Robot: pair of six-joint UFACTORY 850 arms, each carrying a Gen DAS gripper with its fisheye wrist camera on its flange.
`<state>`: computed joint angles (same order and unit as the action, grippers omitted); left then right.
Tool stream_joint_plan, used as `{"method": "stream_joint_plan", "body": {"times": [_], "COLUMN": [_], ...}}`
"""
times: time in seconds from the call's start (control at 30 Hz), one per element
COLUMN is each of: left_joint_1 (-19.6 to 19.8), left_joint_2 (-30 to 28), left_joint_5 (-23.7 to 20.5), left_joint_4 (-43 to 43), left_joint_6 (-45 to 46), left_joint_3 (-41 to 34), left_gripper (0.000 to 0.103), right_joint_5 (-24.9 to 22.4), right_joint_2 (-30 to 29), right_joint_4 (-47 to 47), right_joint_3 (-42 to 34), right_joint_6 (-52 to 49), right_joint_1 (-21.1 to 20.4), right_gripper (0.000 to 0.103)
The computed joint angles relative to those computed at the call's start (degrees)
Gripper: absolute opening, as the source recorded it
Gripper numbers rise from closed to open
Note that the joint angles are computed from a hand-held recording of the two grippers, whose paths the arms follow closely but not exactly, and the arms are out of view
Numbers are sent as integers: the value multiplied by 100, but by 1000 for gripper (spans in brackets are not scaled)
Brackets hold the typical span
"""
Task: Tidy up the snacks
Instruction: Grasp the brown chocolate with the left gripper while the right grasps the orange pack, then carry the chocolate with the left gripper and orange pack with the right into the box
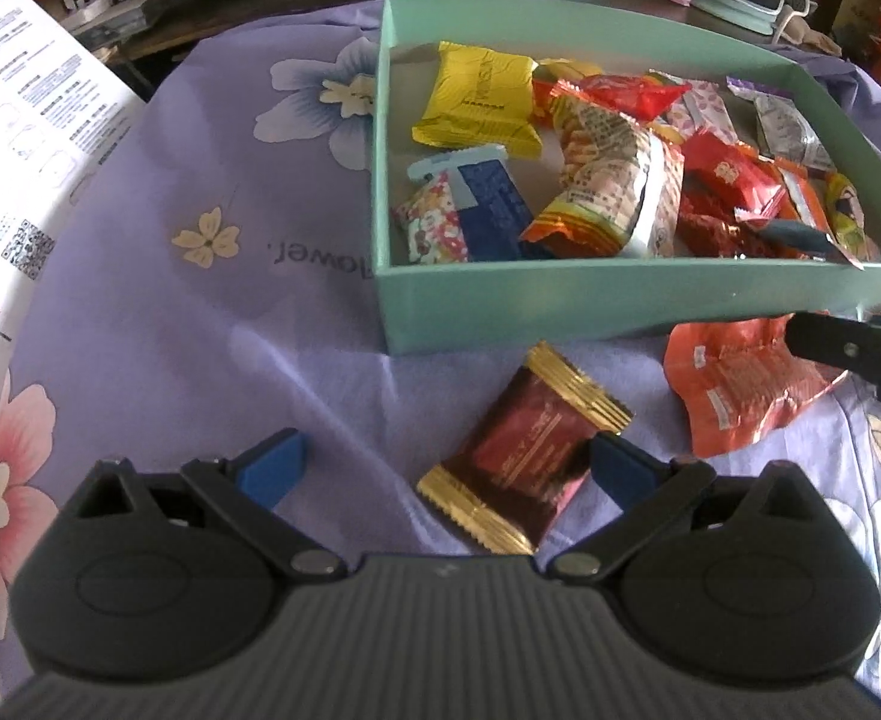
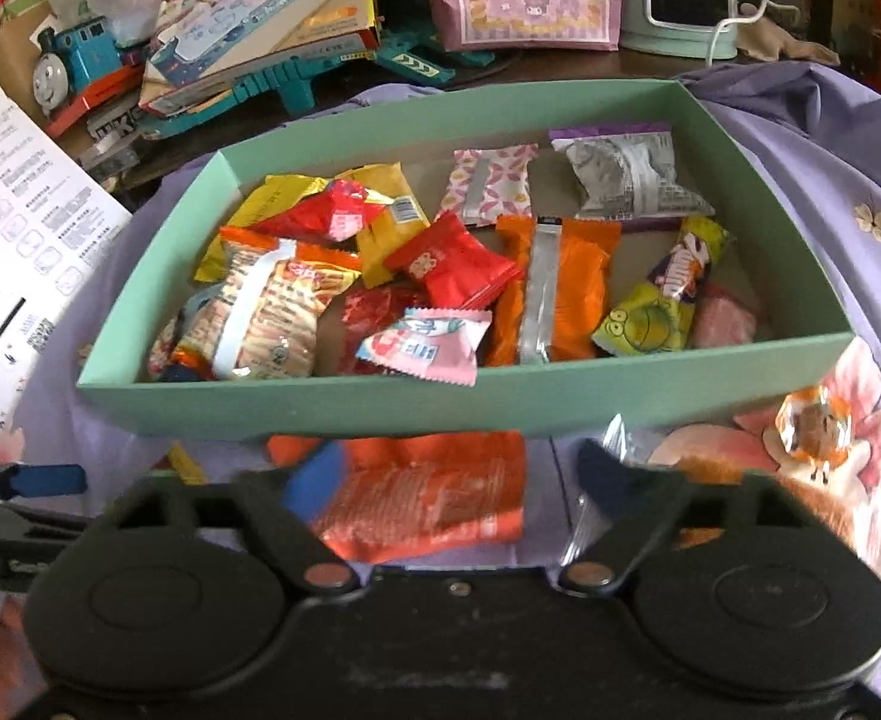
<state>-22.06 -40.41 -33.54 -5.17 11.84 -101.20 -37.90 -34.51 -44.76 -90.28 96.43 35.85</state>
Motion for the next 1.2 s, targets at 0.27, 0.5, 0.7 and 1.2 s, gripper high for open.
{"method": "stream_joint_plan", "body": {"times": [0.27,0.5,0.7,1.2], "left_joint_1": [-69,-93,-62,28], "left_joint_2": [96,323,540,1229], "left_joint_5": [190,277,221,208], "left_joint_4": [-256,-650,-885,-1123], "left_joint_6": [486,1065,1340,1571], "left_joint_3": [201,493,794,1711], "left_gripper": [82,44,42,42], "right_joint_5": [328,385,526,653], "right_joint_2": [-44,25,296,1026], "right_joint_4": [261,591,564,632], "right_joint_3": [15,77,450,1220], "right_joint_6": [-503,-1018,-715,-415], "right_joint_1": [-20,150,315,574], "right_gripper": [27,27,27,41]}}
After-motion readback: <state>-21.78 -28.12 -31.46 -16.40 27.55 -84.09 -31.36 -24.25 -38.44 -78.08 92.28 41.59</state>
